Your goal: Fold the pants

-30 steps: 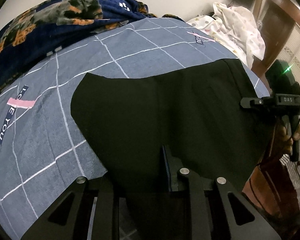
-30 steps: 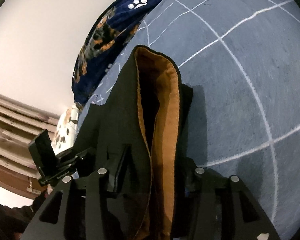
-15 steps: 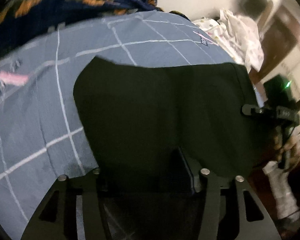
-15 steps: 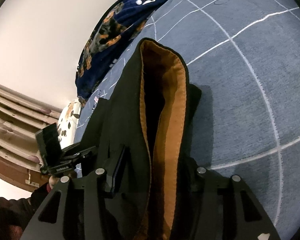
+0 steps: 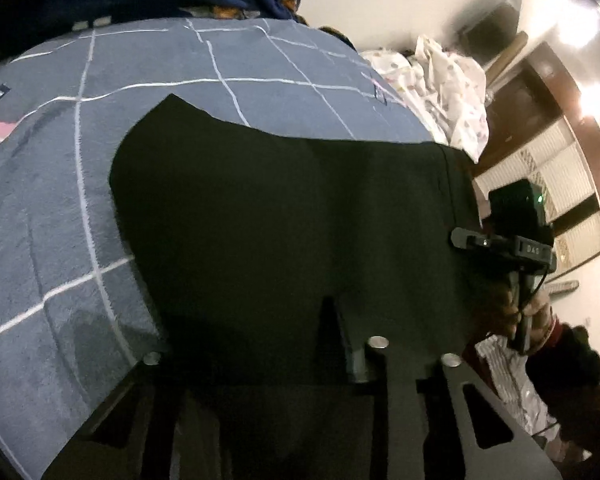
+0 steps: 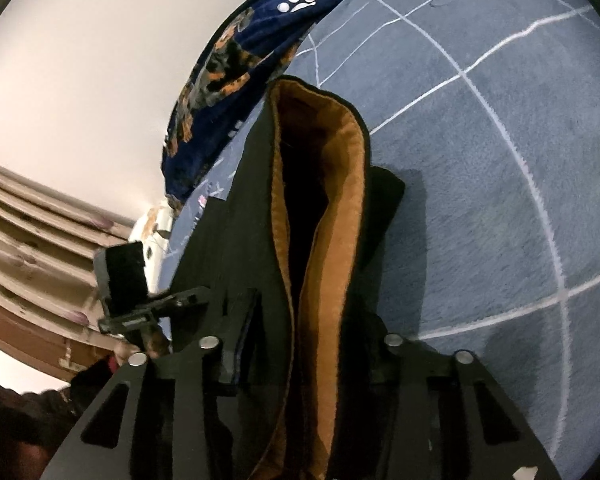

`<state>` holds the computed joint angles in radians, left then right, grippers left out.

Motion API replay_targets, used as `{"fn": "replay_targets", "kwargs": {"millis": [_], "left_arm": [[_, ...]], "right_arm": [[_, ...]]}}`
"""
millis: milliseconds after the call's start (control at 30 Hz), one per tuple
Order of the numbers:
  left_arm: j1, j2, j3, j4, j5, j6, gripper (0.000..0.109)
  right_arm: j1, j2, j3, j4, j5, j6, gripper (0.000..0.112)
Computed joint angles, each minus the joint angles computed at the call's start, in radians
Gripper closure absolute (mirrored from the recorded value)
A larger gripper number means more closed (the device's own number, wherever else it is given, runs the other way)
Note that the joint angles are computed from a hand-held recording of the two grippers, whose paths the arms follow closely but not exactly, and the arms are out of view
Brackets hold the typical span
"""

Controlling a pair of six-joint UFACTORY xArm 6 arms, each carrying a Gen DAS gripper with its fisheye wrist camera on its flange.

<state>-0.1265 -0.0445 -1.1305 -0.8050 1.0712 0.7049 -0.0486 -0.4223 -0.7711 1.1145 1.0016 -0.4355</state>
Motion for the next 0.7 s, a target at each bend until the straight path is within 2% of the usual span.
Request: {"fn": "replay_targets", "kwargs": {"millis": [167, 333, 433, 533, 567, 633, 700], "left_arm": [[0.025, -0.041, 0.026, 0.009, -0.017, 0.003, 0.09], [0.116, -0.089, 0.072, 0.023, -0.015, 0.007, 0.09], [0.145, -0.091, 0.091, 0.013, -0.015, 0.008, 0.088], [0.121, -0.108, 0.11, 0.024, -0.059, 0.009, 0.085], [0.114, -0.124, 0.129, 0.041, -0.082, 0.013, 0.08], [0.099, -0.138, 0.147, 0.058, -0.117, 0.015, 0.078], [0.113, -0.127, 0.139, 0.047, -0.098, 0.017, 0.072]], "right_arm": [[0.038, -0.001, 0.025, 0.122, -0.027, -0.001, 0.08], [0.139, 0.048, 0.016, 0.231, -0.058, -0.043, 0.08], [0.209, 0.067, -0.011, 0.193, -0.13, -0.038, 0.079], [0.208, 0.054, -0.016, 0.126, -0.151, 0.026, 0.074], [0.203, 0.039, -0.007, 0.116, -0.162, 0.041, 0.074], [0.162, -0.047, 0.046, 0.114, -0.182, 0.077, 0.074], [0.123, -0.136, 0.088, 0.128, -0.172, 0.112, 0.074]]}}
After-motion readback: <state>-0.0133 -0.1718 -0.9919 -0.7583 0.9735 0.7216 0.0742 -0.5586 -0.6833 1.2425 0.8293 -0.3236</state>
